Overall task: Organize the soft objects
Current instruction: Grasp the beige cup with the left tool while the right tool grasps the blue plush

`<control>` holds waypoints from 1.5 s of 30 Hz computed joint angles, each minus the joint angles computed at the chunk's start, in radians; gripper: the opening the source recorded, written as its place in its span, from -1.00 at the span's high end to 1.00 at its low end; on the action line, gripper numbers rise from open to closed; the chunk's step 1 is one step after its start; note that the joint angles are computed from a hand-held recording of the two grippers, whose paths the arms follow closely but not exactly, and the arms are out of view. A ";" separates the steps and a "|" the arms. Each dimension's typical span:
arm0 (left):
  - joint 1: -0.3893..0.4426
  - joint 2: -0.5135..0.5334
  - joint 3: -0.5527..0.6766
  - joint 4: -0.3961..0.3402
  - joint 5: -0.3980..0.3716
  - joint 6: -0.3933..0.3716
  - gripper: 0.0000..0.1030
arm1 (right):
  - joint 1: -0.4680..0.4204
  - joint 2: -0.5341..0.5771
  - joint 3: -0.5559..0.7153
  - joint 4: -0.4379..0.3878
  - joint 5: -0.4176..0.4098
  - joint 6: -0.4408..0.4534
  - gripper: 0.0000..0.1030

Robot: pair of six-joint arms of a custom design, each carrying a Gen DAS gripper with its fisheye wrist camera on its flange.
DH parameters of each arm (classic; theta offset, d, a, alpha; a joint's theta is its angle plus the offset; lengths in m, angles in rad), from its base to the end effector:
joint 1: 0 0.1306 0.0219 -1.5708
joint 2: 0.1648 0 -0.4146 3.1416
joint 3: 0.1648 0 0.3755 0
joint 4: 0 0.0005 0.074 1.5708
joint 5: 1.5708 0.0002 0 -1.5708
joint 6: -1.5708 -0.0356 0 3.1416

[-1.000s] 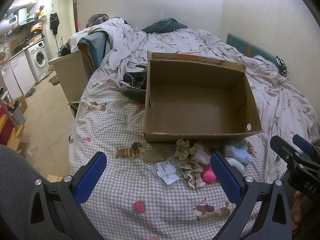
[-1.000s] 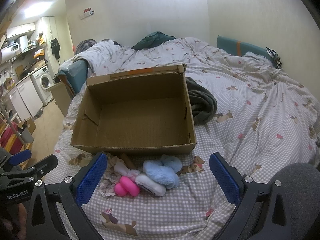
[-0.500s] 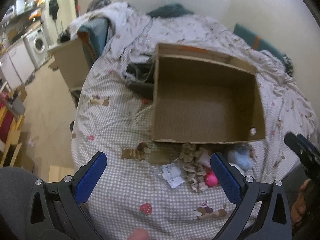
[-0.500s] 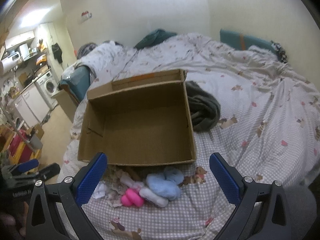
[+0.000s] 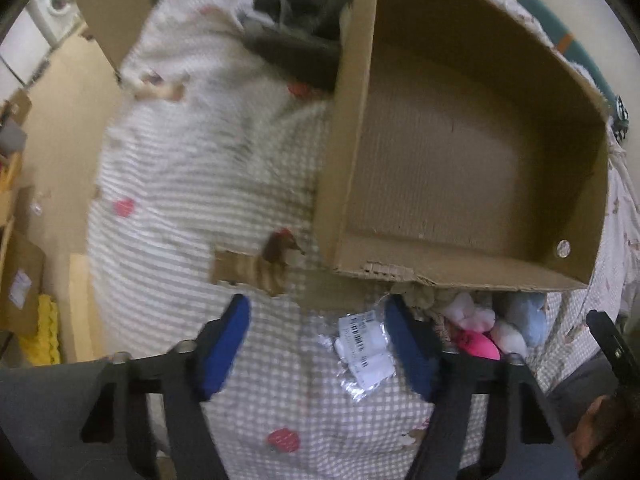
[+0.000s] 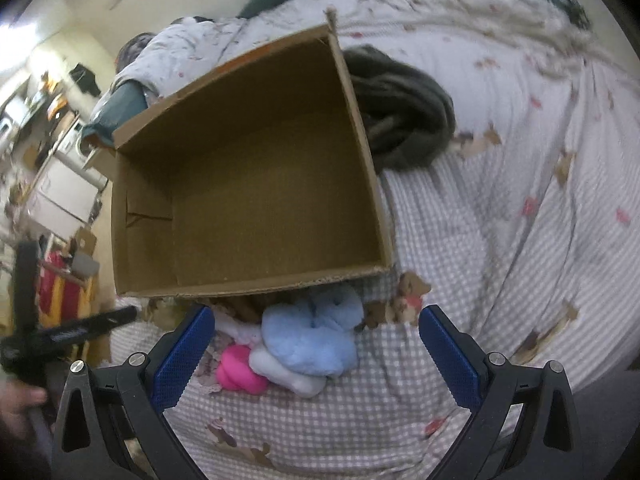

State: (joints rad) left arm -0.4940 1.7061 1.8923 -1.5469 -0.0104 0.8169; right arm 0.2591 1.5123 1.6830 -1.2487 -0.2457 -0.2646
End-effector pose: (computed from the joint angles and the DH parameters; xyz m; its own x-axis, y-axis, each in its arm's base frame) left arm 0.4720 -0.2543 0.4890 -0.9337 -0.3252 -0.1502 -0.3045 0.9414 -0.1451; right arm 0.4688 0.1327 0.5109 -0.9161 0.0196 -0.4006 -0.1245 0.9355 0.3305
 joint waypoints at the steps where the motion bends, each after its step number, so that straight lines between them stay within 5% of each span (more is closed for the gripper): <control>1: 0.003 0.009 -0.004 0.003 0.004 0.003 -0.14 | -0.004 0.005 0.004 -0.002 -0.006 0.002 -1.00; 11: 0.020 0.052 -0.053 0.060 0.063 -0.026 0.20 | -0.002 0.023 0.015 -0.002 0.001 0.002 -1.00; 16: 0.006 0.051 -0.058 0.086 0.061 -0.025 0.76 | 0.005 0.022 0.008 0.004 0.010 0.008 -1.00; 25: -0.032 -0.033 -0.052 0.083 0.043 -0.022 0.83 | -0.005 0.032 0.012 -0.009 -0.017 -0.011 -1.00; 32: -0.110 -0.128 -0.021 0.017 -0.142 -0.042 0.83 | -0.031 0.077 0.033 -0.094 -0.093 -0.039 -1.00; 36: -0.110 -0.147 -0.033 0.056 -0.225 -0.023 0.83 | -0.018 0.119 0.049 -0.155 -0.113 -0.020 -1.00; 39: -0.109 -0.159 -0.056 0.088 -0.207 0.002 0.83 | 0.000 0.145 0.058 -0.198 -0.114 0.018 -0.58; 42: -0.109 -0.145 -0.061 0.084 -0.204 0.012 0.83 | 0.014 0.149 0.056 -0.200 -0.093 0.042 -0.43; 45: -0.108 -0.130 -0.070 0.108 -0.192 0.015 0.83 | 0.023 0.142 0.050 -0.179 -0.097 0.053 0.11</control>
State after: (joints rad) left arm -0.6016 1.5758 1.8227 -1.4394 -0.2028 0.8322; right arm 0.2820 1.6543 1.7329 -1.4279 -0.3426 -0.2116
